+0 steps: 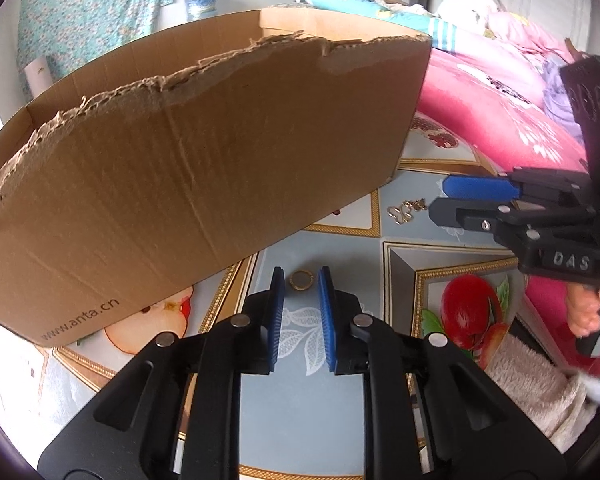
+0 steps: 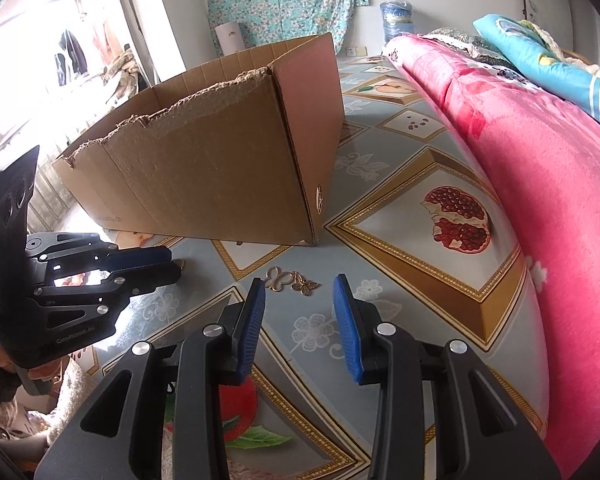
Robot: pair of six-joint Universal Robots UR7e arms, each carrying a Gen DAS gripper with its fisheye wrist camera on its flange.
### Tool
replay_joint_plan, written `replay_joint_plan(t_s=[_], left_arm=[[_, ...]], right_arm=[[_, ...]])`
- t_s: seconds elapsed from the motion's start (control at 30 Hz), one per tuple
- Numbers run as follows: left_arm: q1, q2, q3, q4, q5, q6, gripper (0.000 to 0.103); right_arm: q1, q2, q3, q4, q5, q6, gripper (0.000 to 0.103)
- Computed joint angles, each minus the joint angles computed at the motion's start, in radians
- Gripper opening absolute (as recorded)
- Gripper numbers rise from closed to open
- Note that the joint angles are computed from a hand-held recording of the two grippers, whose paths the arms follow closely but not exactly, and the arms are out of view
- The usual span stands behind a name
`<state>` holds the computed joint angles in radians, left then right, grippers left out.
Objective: Organize jewelry
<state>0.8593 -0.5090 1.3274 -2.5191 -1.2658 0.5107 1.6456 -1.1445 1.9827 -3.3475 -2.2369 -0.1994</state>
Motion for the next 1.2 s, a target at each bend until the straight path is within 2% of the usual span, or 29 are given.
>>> replay_joint_plan(t_s=[0.07, 0.3, 0.4, 0.8, 1.07, 1.2], left_arm=[[-0.009, 0.0, 0.019, -0.034, 0.025, -0.038, 0.017], [-0.028, -0.001, 0.066, -0.126, 0.077, -0.063, 0.016], [-0.027, -0.003, 0.073, -0.136, 0.065, -0.055, 0.011], [-0.015, -0.013, 0.069, -0.118, 0.036, -0.042, 0.009], [-0.012, -0.017, 0.068, -0.113, 0.037, -0.044, 0.009], [-0.009, -0.023, 0.074, -0.112, 0.034, -0.044, 0.009]], right_arm=[[0.0, 0.001, 0.001, -0.002, 0.002, 0.002, 0.035], [0.0, -0.001, 0.007, -0.012, 0.005, 0.006, 0.035], [0.0, -0.002, 0.008, -0.016, 0.005, 0.01, 0.035], [0.003, -0.008, 0.016, -0.039, -0.012, -0.005, 0.035], [0.006, 0.011, -0.008, -0.01, -0.044, -0.022, 0.035], [0.009, 0.026, -0.027, 0.017, -0.059, -0.038, 0.029]])
